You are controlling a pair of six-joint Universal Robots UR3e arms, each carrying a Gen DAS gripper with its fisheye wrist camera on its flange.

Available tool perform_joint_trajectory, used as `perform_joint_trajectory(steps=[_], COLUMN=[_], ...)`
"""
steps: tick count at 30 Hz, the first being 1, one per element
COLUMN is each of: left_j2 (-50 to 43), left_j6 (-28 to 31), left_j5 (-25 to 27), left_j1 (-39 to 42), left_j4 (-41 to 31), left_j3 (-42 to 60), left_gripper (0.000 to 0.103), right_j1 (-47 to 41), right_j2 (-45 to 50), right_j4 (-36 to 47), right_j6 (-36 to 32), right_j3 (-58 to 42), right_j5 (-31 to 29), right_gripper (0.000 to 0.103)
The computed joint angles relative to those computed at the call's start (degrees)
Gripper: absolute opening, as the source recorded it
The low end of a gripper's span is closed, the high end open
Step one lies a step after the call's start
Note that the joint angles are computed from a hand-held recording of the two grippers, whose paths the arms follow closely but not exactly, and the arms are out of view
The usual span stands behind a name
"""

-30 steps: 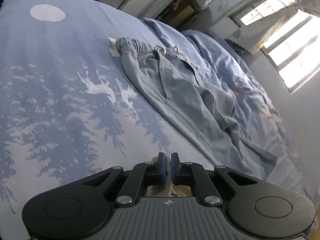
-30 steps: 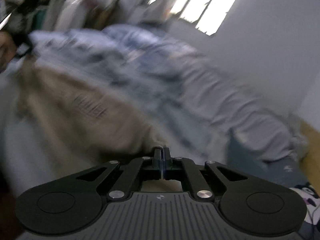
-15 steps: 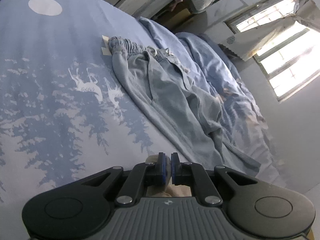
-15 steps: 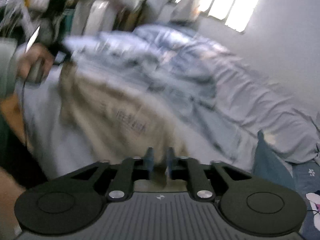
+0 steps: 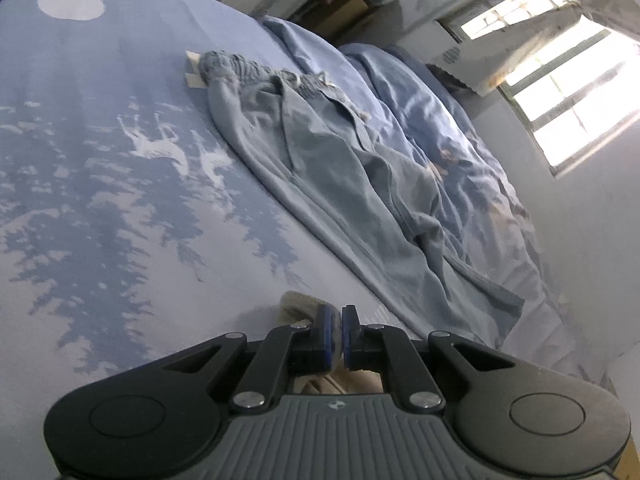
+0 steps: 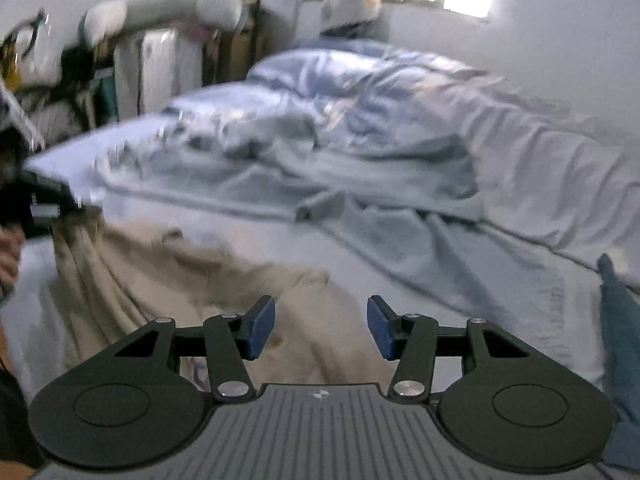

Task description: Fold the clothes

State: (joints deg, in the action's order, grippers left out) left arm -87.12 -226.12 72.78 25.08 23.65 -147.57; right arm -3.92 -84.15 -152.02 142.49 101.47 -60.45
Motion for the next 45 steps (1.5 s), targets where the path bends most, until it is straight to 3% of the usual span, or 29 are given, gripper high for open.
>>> perform_joint_trajectory(steps=[4,5,6,7,10,16,23,27,32,37,41,43,45], left_j2=[-2.12,-2.55,-2.9,-3.24,-4.28,-5.97,-6.9,-7.1,-7.19,-6.09,-5.18,-5.99,-7.08], left_j6=[-0.09,-0.03,0.06,0.16,0.23,1.21,7.61,12.61,16.82,19.59,19.79,19.66,19.96], left_j5=[0.68,0.97,1.3,1.65,3.0,6.86,10.0,9.82,6.07,4.95,4.36,4.46,5.43], left_j1=[-1.53,-1.88,-2.25,-2.64,-4.07,-9.42,-19.14,-26.46,-33.28,-34.84,-33.21,-32.7,-33.4], left_j4=[-0.17,-0.04,0.08,0.25,0.56,0.41,0.34,0.62,-0.93,-3.02,-4.0,-4.03,-4.1], left_j3=[1.5,1.78,2.0,2.17,2.75,5.76,9.33,9.57,9.05,8.0,8.0,8.71,9.66], left_gripper=[0.003,0.003,0.003,0.003,0.003,0.003,0.003,0.003,0.003,0.003,0.003,0.003,0.003], right_j1=[3.05,2.66,2.16,1.66,0.28,-1.14,-1.99,-2.95,-5.04,-6.45,-16.07,-22.3,-25.09], right_j2=[3.58,3.5,3.24,2.99,1.12,-6.11,-20.0,-30.38,-43.94,-50.56,-57.89,-60.99,-61.06], right_j4=[-9.14,-10.66,-12.14,-13.63,-18.55,-24.85,-24.83,-16.26,3.95,21.61,43.56,55.48,54.36], right_j6=[-0.33,-0.16,0.04,0.24,-0.79,-1.0,-1.28,-4.35,-12.31,-19.98,-29.48,-34.88,-31.67], right_j3=[3.79,5.08,6.33,7.56,12.24,22.06,33.95,39.03,42.48,40.94,35.14,31.59,31.46], right_j5=[-7.48,-7.3,-6.84,-6.38,-4.62,-0.43,3.3,4.61,5.77,5.3,14.45,20.48,24.43], right_gripper=[0.05,0.045,0.028,0.019,0.009,0.006,0.006,0.006,0.006,0.009,0.026,0.029,0.029])
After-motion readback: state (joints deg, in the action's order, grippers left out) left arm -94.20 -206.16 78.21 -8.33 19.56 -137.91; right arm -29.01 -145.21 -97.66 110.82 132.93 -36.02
